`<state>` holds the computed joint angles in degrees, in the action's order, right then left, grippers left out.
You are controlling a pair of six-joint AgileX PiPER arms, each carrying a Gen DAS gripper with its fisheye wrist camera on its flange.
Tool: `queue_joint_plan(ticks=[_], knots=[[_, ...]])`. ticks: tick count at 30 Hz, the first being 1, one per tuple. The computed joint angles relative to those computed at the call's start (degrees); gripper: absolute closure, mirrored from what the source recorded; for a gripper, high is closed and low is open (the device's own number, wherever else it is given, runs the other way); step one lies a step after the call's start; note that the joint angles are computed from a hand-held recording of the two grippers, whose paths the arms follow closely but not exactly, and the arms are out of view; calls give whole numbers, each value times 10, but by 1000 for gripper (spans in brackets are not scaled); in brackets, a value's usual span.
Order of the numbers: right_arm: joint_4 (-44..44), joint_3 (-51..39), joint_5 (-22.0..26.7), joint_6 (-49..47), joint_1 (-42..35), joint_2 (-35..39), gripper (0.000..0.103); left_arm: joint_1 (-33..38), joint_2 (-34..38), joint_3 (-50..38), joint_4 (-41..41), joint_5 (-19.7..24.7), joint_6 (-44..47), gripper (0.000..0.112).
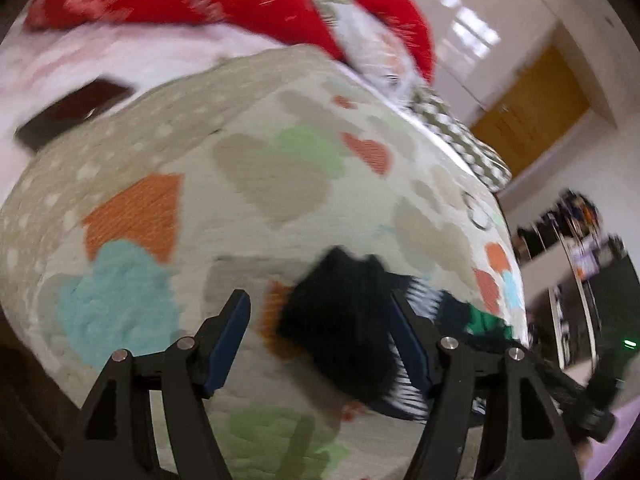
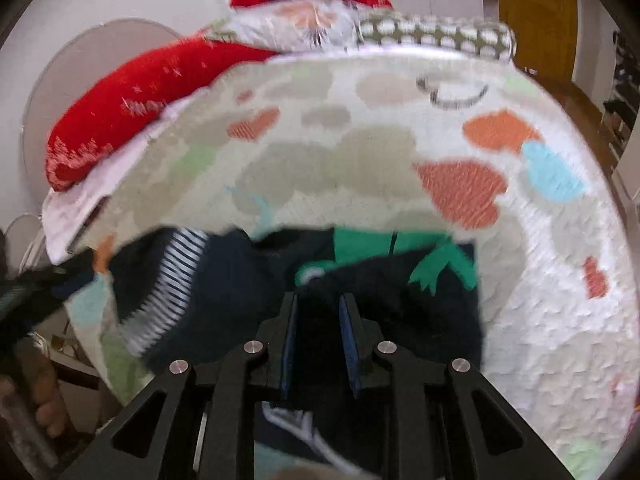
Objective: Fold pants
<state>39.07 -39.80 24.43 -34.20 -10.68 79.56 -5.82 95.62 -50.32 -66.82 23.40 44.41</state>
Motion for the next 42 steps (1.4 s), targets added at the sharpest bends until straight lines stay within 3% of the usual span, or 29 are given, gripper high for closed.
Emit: queue_joint_plan(ticks=[4, 5, 7, 11, 15, 23, 26, 28, 30, 32, 37, 42], knots=[[-39, -52, 63, 61, 34, -23, 59, 33, 43, 8, -79, 58, 86, 46], [-35, -65, 73, 68, 45, -14, 56, 33, 50, 12, -95, 66, 107, 57], [-13, -107, 112, 75, 67, 25, 52, 32, 58, 20, -119, 71, 137, 67], [-5, -206, 158, 118, 136, 137, 41, 52, 48, 48, -178, 98, 206, 67], [-120, -319, 176, 243, 222, 235, 37, 79, 46, 76, -211, 133, 271, 62], [-354, -600, 364, 433, 343, 435, 17, 100, 39, 119, -272, 171, 368, 51], [-415, -678, 431, 479, 374, 487, 18, 97, 32, 123, -273, 165, 370, 51], [-437, -664, 424, 495, 379, 479, 32, 94, 24, 125, -272, 159, 371, 51], [-445, -631, 401, 497, 375, 458, 58, 80, 20, 121, -272, 148, 369, 51], [-424, -577, 362, 489, 354, 420, 67, 64, 19, 116, -272, 144, 371, 51], [-331, -458, 274, 429, 301, 329, 72, -12, 16, 83, -245, 105, 358, 54], [-204, -346, 214, 321, 227, 229, 72, -59, -18, 60, -174, 111, 287, 55]])
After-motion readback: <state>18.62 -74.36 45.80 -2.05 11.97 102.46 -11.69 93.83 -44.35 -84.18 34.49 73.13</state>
